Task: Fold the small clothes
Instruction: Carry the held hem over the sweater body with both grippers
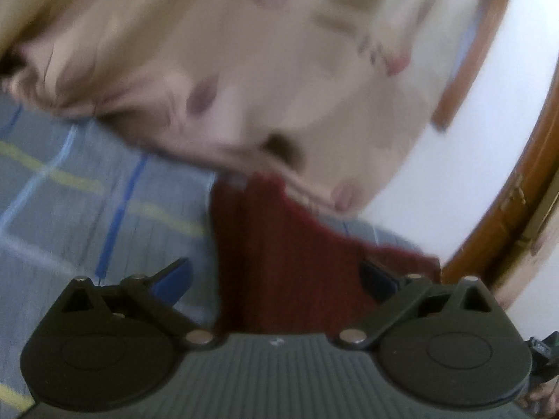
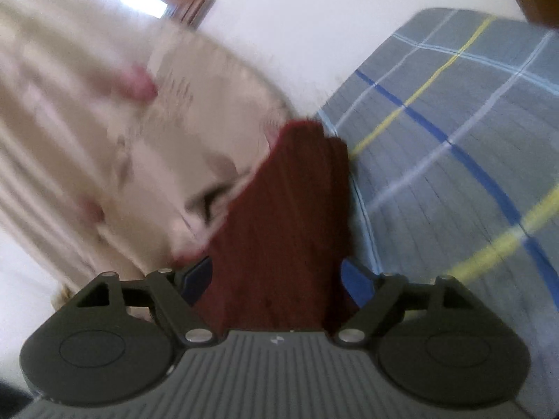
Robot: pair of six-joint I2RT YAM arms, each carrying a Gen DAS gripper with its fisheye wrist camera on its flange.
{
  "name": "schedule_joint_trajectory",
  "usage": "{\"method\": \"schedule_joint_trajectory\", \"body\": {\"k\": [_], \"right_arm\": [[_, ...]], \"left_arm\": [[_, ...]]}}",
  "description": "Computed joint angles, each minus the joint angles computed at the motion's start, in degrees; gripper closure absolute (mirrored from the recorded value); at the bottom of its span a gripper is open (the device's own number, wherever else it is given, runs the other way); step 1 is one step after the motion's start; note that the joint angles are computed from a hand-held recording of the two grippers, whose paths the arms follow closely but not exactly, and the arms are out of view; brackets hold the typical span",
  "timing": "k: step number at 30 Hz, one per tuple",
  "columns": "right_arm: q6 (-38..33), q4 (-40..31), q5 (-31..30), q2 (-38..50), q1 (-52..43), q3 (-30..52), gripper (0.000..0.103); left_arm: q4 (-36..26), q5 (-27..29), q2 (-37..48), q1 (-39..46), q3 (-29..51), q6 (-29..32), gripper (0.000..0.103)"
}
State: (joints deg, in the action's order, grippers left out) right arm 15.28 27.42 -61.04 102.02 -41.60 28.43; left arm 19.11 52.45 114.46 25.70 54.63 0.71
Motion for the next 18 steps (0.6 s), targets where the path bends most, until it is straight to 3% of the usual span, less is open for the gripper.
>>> {"method": "schedule_joint_trajectory", "body": {"k": [2,5,6,7,8,9,10,13,18], "right_arm": [[-7.2,-5.9,0.2,-1.6,0.0,-1.2,0.022],[-9.6,-3.9,-0.1,-1.4,1.3,-3.5,0.022],[-9.0,-2.4,0.4,-1.1,1.9,-4.0,0.029],[-8.0,-1.5,0.6,-0.1,2.6,-3.7,0.044],[-7.6,-1.4,1.1,0.4,3.0,-3.4,0.053],[-7.1,-1.5,2.3,0.6,3.2,-3.1,0.073],[-6.2,-2.0,3.1,1.0,3.4,-2.5,0.081],[-5.3,-3.2,2.3,2.0,2.7,-1.4,0.084],[-14.6,-14.7,2.7,-0.2,0.4,0.2,0.089]], "left_arm": [[-2.7,0.8,0.6,0.5,0.0,2.8,0.002],[-7.4,3.0,1.1,0.3,0.7,7.5,0.015],[-8.8,2.5,1.2,-0.4,1.0,8.9,0.027],[-11.6,1.0,1.3,-1.2,1.8,10.9,0.048],[-14.9,-1.1,1.5,-2.1,2.9,12.8,0.058],[-16.3,-2.9,1.7,-2.8,3.2,13.9,0.068],[-15.9,-3.7,1.6,-3.0,2.6,14.3,0.071],[-15.9,-3.1,1.2,-2.0,1.8,14.1,0.078],[-21.0,-2.4,1.5,0.9,2.6,18.6,0.08]]}}
